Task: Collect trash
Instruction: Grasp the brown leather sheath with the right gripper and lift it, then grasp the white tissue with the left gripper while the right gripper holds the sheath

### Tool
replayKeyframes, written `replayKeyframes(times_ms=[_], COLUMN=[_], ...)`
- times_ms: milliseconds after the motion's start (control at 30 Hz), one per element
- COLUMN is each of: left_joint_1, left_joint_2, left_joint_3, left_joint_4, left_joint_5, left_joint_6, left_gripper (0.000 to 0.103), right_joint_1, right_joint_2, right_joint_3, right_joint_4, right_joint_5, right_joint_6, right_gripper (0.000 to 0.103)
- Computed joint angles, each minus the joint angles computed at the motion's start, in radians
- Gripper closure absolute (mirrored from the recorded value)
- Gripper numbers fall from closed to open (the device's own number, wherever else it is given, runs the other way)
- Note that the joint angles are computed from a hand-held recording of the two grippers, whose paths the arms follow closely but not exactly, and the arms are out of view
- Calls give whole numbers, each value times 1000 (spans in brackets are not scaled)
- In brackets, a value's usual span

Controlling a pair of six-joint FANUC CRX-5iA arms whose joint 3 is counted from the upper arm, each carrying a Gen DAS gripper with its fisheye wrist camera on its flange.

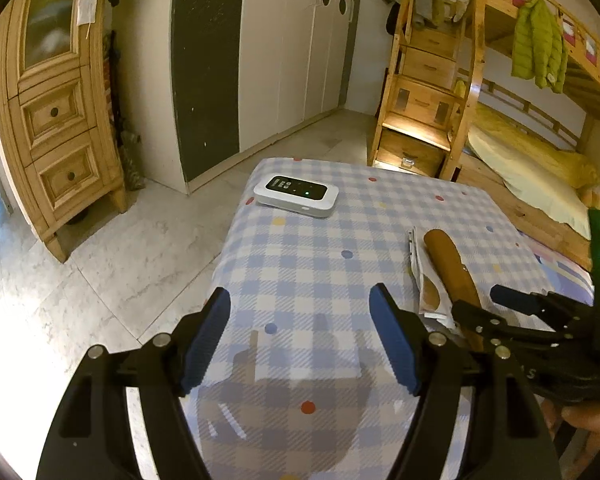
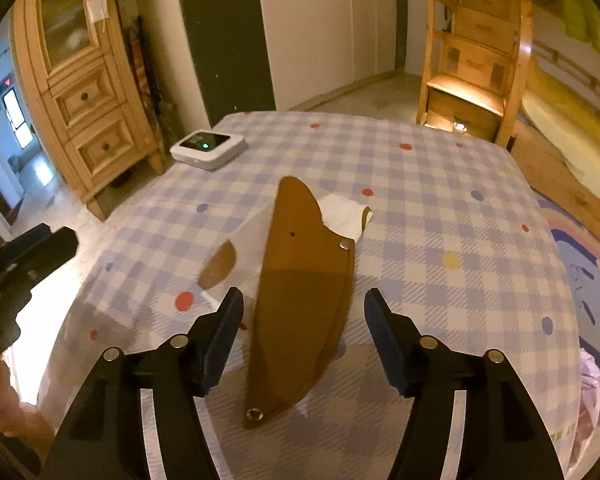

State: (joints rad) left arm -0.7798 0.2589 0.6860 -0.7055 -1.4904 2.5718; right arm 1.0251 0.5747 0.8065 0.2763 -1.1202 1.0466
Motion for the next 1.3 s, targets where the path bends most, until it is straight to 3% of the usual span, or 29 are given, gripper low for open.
replayKeyframes(times_ms=[200, 267, 367, 600, 767, 933, 1133, 1300], left_joint_1=[5, 7, 3, -12, -8, -2, -4, 31], left_joint_2=[26, 32, 36, 36, 87, 164, 330, 396], left_joint_3=[25, 29, 34, 30, 87, 181, 411, 494], left_joint_4=[3, 8, 8, 9, 53, 98, 102, 178], left_joint_5=[-28, -35, -44, -11, 10, 31, -47, -68], left_joint_6=[-29, -34, -36, -44, -89, -138, -288, -317], left_gripper=[33, 33, 33, 33, 33, 33, 33, 33], right_joint_1=[-29, -29, -20, 9, -13, -41, -64, -74], right_joint_2=[16, 18, 6, -187, -263, -283, -303, -308], right_joint_3=[40, 43, 26, -280, -398, -420, -446, -446], right_joint_4=[-80, -86, -75, 91, 171, 181, 179, 161], right_joint_5=[-16, -20, -15, 186, 227, 210, 229, 229], right_joint_6=[4, 15, 29, -72, -185, -242, -268, -256], right_gripper=[41, 51, 52, 53, 52, 52, 52, 52])
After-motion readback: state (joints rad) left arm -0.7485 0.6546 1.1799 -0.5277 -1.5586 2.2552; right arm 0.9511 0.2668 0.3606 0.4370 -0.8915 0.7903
